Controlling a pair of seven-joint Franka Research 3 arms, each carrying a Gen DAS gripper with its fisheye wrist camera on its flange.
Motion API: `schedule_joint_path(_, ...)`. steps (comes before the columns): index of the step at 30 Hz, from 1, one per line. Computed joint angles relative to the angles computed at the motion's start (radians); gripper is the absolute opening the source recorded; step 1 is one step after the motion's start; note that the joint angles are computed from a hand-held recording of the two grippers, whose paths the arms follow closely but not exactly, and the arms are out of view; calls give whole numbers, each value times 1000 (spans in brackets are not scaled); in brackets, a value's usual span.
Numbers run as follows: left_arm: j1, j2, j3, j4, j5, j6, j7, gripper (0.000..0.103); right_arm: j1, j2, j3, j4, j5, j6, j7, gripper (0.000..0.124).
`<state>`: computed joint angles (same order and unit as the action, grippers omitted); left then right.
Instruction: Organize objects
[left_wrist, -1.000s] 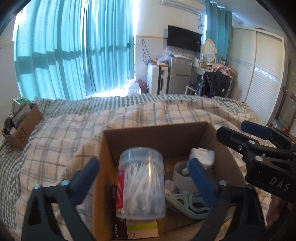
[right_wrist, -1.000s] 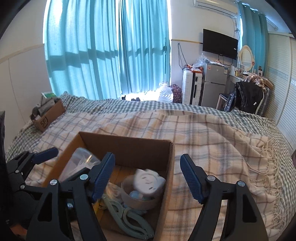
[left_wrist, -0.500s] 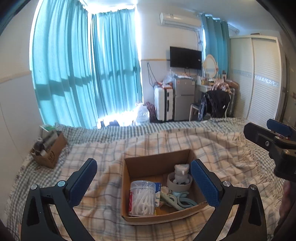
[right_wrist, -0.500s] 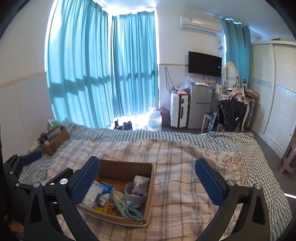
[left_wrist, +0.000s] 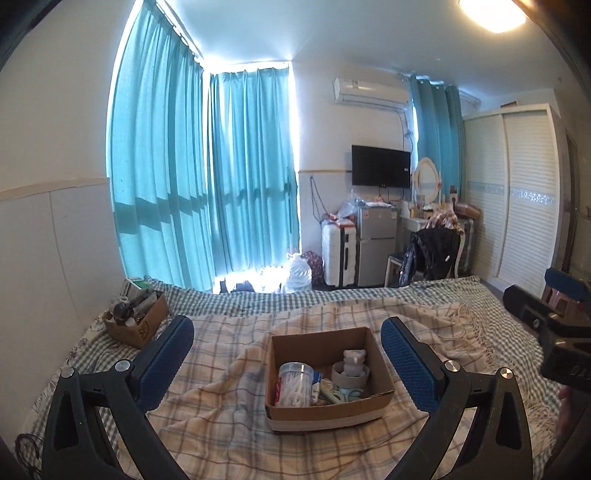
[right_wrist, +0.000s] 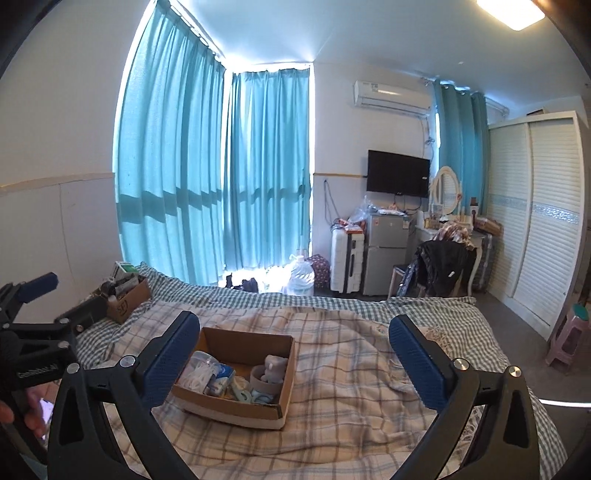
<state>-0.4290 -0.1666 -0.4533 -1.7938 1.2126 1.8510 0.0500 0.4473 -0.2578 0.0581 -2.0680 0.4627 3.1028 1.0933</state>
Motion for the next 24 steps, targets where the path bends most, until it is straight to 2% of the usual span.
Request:
schedule_joint_path(3, -8, -10, -17, -42, 26, -25, -80, 103, -157, -26, 124, -83, -146, 64, 162, 103)
schedule_joint_path(4, -9, -16, -14, -62, 25, -12, -102, 103, -164, -25, 131, -94, -139, 75, 158, 103)
schedule_joint_path(7, -10, -18, -15, -118, 26, -4, -169, 103, -65, -12, 50, -142, -133, 132, 130, 103)
schedule_joint_path(9, -11, -13, -11, -147, 24, -1, -206, 103, -38, 13, 29, -157, -138, 154, 120, 103)
schedule_joint_path(10, -12, -13, -8, -162, 21, 5, -221, 103, 10, 26, -12, -161, -127, 161, 104, 103)
schedule_joint_path(12, -13, -14, -2, -190, 19, 16, -249, 103, 125, 55, -116, -160, -91, 160, 62, 103)
schedule_joint_path(14, -13, -12, 6, -206, 8, 31, -265, 103, 145, 82, -133, -157, -73, 164, 42, 103)
schedule_joint_path(17, -13, -11, 14, -222, -10, 54, -263, 103, 231, 110, -208, -142, -34, 166, -19, 103)
schedule_joint_path(19, -14, 1, 11, -217, -2, 44, -254, 103, 346, 114, -310, -130, 46, 158, -92, 103)
schedule_joint_path(20, -16, 9, 10, -213, 2, 43, -250, 103, 372, 115, -333, -127, 70, 156, -113, 103)
schedule_joint_path(22, -21, 19, 14, -206, -2, 48, -243, 103, 344, 121, -306, -122, 86, 156, -126, 103)
schedule_joint_path(24, -24, 25, 21, -205, -9, 64, -238, 103, 262, 124, -231, -123, 75, 154, -109, 103)
